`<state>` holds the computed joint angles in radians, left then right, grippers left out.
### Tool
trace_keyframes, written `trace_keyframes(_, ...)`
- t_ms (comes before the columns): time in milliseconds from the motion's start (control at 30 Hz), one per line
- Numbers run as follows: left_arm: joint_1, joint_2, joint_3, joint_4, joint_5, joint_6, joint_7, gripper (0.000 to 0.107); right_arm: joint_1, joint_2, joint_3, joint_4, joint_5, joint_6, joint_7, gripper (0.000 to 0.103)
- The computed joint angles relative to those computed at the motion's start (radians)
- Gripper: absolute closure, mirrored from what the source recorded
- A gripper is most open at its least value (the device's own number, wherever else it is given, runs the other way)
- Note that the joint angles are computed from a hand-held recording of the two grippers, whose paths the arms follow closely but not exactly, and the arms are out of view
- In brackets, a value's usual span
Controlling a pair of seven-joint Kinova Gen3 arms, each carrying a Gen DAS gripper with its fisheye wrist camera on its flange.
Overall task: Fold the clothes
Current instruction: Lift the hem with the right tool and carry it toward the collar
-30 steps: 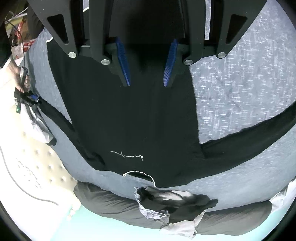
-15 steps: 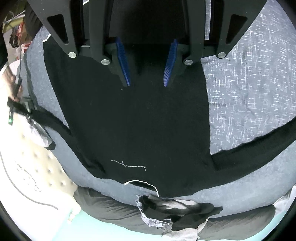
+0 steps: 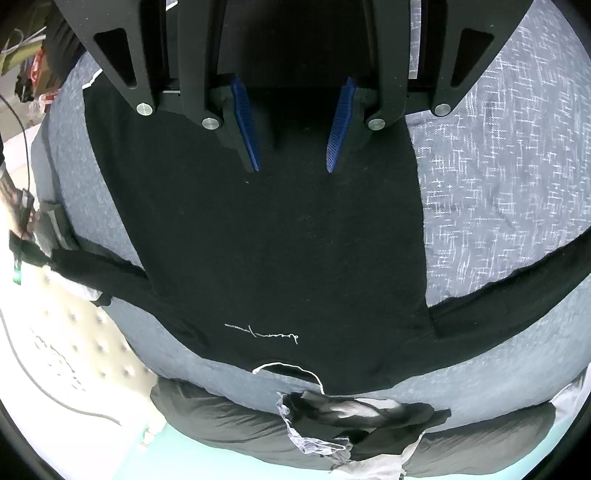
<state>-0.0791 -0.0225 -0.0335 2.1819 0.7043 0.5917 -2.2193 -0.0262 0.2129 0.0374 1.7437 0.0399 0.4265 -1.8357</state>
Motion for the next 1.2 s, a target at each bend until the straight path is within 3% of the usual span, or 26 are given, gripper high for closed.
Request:
trace_keyframes(433,-0.022,-0.031,-0.027,0.011,0.034,0.01,-0.021,0.067,0.008,0.025,-0.027,-0.095,-0.049,0.091,0.05,0.099)
trace_keyframes(767,-0.034,-0.085,-0.064,0.021,0.043,0.025,0.005,0.067,0.007,-0.018,-0.09,-0.159,-0.18,0.13,0.156,0.099)
trace_keyframes(967,-0.028,-0.133,-0.096,0.045,0.048,0.014,0.037,0.06,-0.056,-0.035,-0.138,-0.259,-0.269,0.195,0.242,0.099)
trace_keyframes(1200,-0.008,-0.181,-0.146,0.102,0.091,-0.021,0.012,0.059,-0.213,-0.035,-0.2,-0.398,-0.296,0.287,0.279,0.099)
